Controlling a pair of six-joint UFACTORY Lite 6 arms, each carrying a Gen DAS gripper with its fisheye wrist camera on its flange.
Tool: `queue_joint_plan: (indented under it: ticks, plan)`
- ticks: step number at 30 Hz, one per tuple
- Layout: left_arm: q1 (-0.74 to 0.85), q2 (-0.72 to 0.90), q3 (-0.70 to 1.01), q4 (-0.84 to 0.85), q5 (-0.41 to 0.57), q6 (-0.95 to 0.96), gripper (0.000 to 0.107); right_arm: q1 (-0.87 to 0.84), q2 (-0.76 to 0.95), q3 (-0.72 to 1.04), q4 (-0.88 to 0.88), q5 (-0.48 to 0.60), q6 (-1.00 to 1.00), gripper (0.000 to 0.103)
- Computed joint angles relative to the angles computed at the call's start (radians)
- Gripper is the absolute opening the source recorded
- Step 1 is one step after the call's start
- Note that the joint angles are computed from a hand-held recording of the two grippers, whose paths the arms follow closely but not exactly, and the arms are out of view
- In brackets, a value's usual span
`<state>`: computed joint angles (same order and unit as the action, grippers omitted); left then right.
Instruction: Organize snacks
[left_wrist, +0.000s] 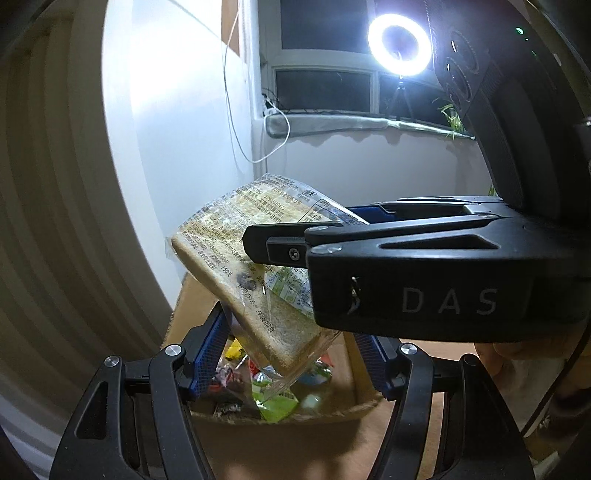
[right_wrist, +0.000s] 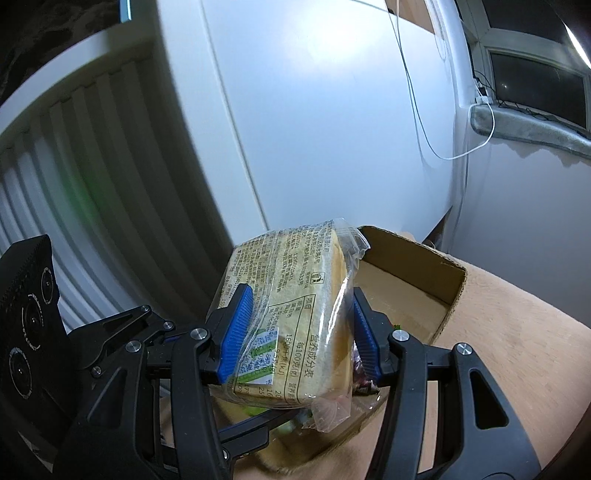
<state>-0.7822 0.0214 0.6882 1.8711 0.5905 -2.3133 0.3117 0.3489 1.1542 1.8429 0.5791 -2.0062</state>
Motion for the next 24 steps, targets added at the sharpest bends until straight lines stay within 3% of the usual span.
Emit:
queue_joint_plan:
  ticks: [2, 3, 4, 5, 7, 10, 12, 16, 24]
  plan:
    - [0.048, 0.033, 0.01, 0.102, -0.038, -0.081, 0.067, 0.011, 0.067, 0.063, 0.021, -0.035, -0.011, 0.056]
    - [0.08, 0.061, 0.026, 0.148, -0.07, -0.11, 0.069, 0.02, 0.103, 0.1, 0.03, -0.071, -0.018, 0.067]
    - [0.122, 0.129, 0.081, 0.153, -0.108, -0.098, 0.079, 0.03, 0.152, 0.145, 0.018, -0.138, 0.003, 0.073]
    - [0.146, 0.181, 0.115, 0.115, -0.123, -0.046, 0.081, 0.029, 0.16, 0.149, 0.036, -0.162, -0.004, 0.074]
    - [0.139, 0.208, 0.114, 0.026, -0.088, 0.019, 0.082, -0.007, 0.117, 0.063, 0.145, -0.087, -0.118, 0.077]
    - [0.126, 0.078, -0.032, 0.085, -0.049, -0.112, 0.098, -0.049, -0.016, -0.144, 0.383, -0.007, -0.368, 0.087]
    - [0.126, 0.0, -0.11, 0.125, -0.027, -0.19, 0.102, -0.068, -0.086, -0.244, 0.474, 0.028, -0.468, 0.102]
    - [0.152, -0.102, -0.197, 0.137, -0.006, -0.253, 0.102, -0.129, -0.253, -0.457, 0.574, 0.076, -0.579, 0.103]
    - [0.048, -0.159, -0.196, 0.038, 0.092, -0.28, 0.102, -0.182, -0.39, -0.61, 0.713, 0.031, -0.686, 0.103]
